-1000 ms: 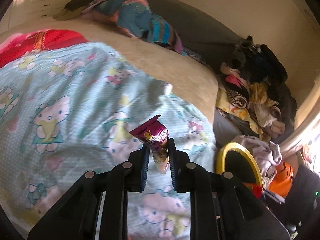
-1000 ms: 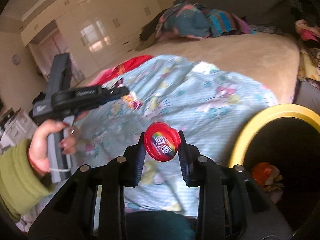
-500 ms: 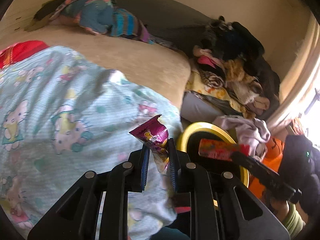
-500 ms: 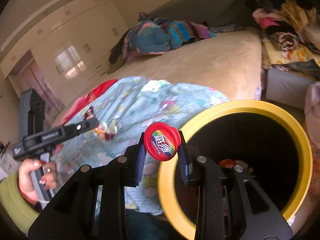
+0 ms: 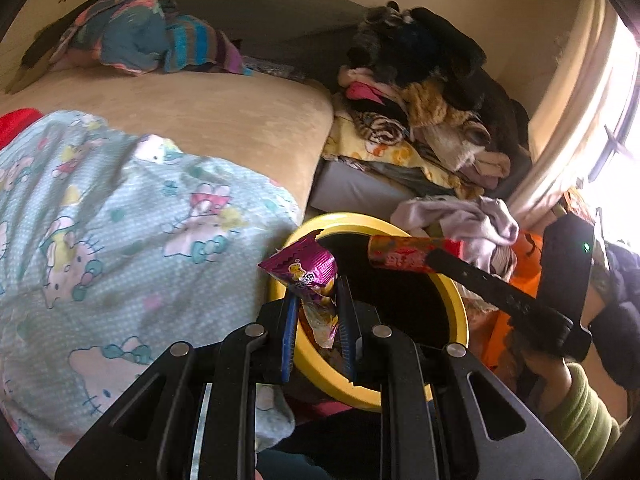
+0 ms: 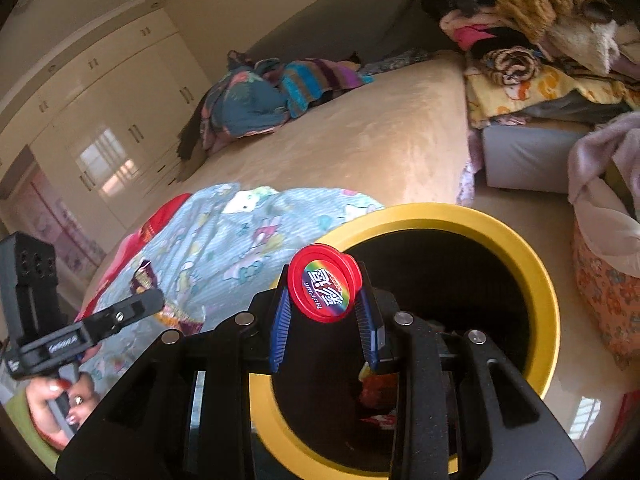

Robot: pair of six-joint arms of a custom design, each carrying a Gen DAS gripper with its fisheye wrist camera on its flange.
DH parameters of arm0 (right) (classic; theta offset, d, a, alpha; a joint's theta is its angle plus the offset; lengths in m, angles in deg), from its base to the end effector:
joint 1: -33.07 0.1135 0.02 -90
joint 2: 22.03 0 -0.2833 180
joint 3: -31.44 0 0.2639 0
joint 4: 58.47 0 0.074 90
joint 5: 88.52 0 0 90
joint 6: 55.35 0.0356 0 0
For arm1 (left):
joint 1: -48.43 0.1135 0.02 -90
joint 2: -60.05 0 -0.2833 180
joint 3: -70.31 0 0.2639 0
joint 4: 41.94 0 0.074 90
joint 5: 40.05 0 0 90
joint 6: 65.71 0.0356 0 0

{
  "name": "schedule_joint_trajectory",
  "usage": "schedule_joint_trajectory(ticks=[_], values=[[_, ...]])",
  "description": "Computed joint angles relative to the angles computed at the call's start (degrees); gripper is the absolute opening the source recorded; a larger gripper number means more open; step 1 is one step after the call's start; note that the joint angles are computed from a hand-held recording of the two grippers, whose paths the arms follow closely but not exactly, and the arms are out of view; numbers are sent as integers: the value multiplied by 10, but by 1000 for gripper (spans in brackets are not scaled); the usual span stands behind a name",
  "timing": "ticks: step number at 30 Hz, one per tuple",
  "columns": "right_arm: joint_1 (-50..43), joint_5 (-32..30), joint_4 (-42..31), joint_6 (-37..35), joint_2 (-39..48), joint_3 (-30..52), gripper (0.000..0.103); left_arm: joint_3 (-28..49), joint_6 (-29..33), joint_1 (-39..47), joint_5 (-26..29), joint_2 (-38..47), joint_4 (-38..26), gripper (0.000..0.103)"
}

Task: Collect trash
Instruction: 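Carry the red tube and pink wrapper over the bin with both tools, then open both tools to drop the tube and wrapper into the bin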

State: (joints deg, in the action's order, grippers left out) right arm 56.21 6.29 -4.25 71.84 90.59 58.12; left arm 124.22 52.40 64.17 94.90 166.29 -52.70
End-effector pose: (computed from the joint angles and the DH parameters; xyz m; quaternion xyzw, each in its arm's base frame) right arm 0.2226 0.0919 0.0542 0.1270 0.8636 0.2128 0.4391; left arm 0.3008 0.0586 0.0882 0.1853 0.8839 -0.2646 0.3383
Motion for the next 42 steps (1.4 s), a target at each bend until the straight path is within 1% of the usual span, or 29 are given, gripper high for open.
schedule_joint_trajectory(ticks=[11, 20, 24, 25, 26, 27, 28, 29, 30, 31, 32, 33, 34, 36, 37, 39, 40, 41, 42], values=[[-65, -28, 32, 12, 45, -12, 23, -37, -8, -50, -13, -2, 28, 18], [-100, -54, 48, 20, 73, -19, 23, -65, -31, -111, -45, 9, 75, 18], [-113, -71, 62, 21, 81, -24, 24, -61, -48, -136, -60, 29, 87, 19], [-116, -72, 62, 23, 80, -26, 24, -58, -53, -141, -64, 35, 89, 21], [-120, -76, 63, 23, 79, -28, 27, -57, -57, -144, -65, 39, 90, 27], [-124, -82, 67, 23, 79, -31, 32, -51, -66, -146, -62, 47, 89, 36], [-128, -83, 66, 24, 75, -34, 42, -49, -72, -146, -58, 51, 89, 39], [-130, -78, 70, 27, 71, -41, 48, -49, -75, -145, -57, 51, 90, 48], [-129, -75, 77, 31, 65, -50, 49, -52, -79, -145, -59, 49, 96, 60], [-130, -77, 77, 29, 61, -53, 50, -60, -84, -144, -66, 43, 111, 67], [-126, -69, 57, 24, 38, -59, 54, -68, -87, -142, -73, 37, 123, 77], [-121, -58, 44, 21, 22, -64, 57, -76, -89, -138, -82, 29, 133, 84], [-114, -46, 40, 21, 7, -72, 62, -79, -90, -133, -88, 23, 136, 86], [-92, -22, 35, 26, -19, -85, 70, -91, -91, -120, -98, 9, 148, 96], [-72, 2, 16, 29, -42, -87, 76, -103, -92, -109, -104, -2, 162, 96], [-25, 55, -17, 33, -81, -91, 81, -129, -91, -89, -120, -26, 191, 96], [-11, 68, -27, 33, -92, -90, 87, -142, -90, -77, -126, -37, 207, 96], [14, 91, -40, 37, -106, -89, 92, -153, -88, -63, -129, -47, 218, 96], [42, 117, -58, 42, -121, -86, 92, -164, -83, -47, -129, -58, 229, 96]])
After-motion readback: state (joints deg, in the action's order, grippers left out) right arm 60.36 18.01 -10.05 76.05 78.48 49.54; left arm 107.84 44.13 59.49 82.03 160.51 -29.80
